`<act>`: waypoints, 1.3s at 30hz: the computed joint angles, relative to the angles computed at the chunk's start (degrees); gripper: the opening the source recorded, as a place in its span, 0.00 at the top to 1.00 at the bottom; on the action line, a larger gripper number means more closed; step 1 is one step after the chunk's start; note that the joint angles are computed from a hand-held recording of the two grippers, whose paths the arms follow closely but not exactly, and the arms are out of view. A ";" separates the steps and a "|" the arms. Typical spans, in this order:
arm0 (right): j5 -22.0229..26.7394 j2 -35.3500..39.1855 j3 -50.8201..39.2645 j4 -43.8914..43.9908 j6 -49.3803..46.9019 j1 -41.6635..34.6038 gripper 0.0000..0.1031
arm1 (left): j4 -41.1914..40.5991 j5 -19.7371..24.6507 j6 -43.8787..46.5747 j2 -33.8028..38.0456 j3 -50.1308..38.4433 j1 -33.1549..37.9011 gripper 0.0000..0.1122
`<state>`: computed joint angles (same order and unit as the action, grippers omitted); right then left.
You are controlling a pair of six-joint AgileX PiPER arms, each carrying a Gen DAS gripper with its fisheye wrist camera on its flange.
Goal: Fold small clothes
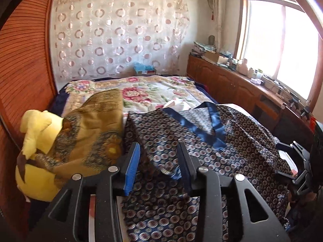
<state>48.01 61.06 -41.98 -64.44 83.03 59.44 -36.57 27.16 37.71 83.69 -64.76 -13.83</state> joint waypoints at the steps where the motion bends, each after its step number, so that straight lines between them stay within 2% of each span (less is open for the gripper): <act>1: -1.49 0.40 -0.59 0.48 -1.60 -1.28 0.01 | 1.06 -0.87 -1.02 -0.42 0.66 -0.16 0.64; 3: -4.44 2.29 -2.68 1.68 -5.03 -3.79 0.01 | 2.45 -2.18 -2.17 -1.17 2.02 -0.13 0.63; 4: -6.25 2.81 -3.37 2.44 -7.12 -5.41 0.01 | 1.68 -2.68 -1.25 -1.73 3.03 0.29 0.59; 5: -8.03 3.89 -4.51 3.16 -9.27 -6.92 0.01 | 0.19 -3.21 0.18 -2.31 4.10 0.69 0.47; 7: -11.03 6.49 -7.11 4.51 -13.25 -9.34 0.02 | -3.89 -4.54 3.96 -3.53 6.28 1.59 0.33; 8: -12.77 7.95 -8.60 5.69 -15.54 -10.74 0.02 | -6.02 -5.11 5.95 -4.16 7.33 2.12 0.30; 12: -19.26 13.78 -15.14 14.54 -27.75 -16.24 0.03 | -7.43 -7.44 7.20 -6.20 10.06 3.13 0.29; 14: -21.68 17.17 -18.30 19.86 -34.58 -18.33 0.05 | -5.40 -9.60 4.95 -7.23 11.46 3.28 0.29; 19: -24.82 26.99 -27.69 40.16 -57.21 -21.86 0.11 | -16.79 -8.89 15.82 -8.85 14.93 7.25 0.29; 22: -24.06 32.40 -33.82 53.98 -72.20 -23.03 0.18 | -19.29 -8.89 18.48 -9.13 16.47 8.39 0.29; 25: -21.81 37.24 -39.62 60.95 -80.45 -23.06 0.29 | -21.42 -8.68 20.77 -9.10 17.70 9.59 0.29; 27: -20.09 40.79 -43.91 63.23 -84.06 -23.23 0.42 | -21.81 -8.63 21.21 -9.02 18.16 9.99 0.29; 29: -17.80 44.52 -48.70 61.51 -84.40 -23.70 0.68 | -22.37 -8.51 22.01 -8.91 18.51 10.39 0.29; 30: -16.72 46.31 -51.08 61.07 -84.60 -24.13 0.75 | -22.35 -8.66 22.07 -8.93 18.73 10.35 0.29; 31: -15.75 47.91 -53.47 61.13 -84.95 -24.58 0.88 | -22.60 -8.78 22.45 -8.95 19.02 10.29 0.29; 35: -13.18 53.62 -62.55 56.35 -79.31 -26.68 0.93 | -23.49 -9.21 23.71 -9.20 19.98 9.88 0.29; 39: -7.79 58.82 -71.43 51.13 -70.58 -30.43 0.93 | -24.81 -9.11 25.18 -8.72 20.09 9.79 0.29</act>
<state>40.22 119.88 -113.41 -13.32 12.45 29.01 -61.38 18.05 62.89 74.97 -44.67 -4.04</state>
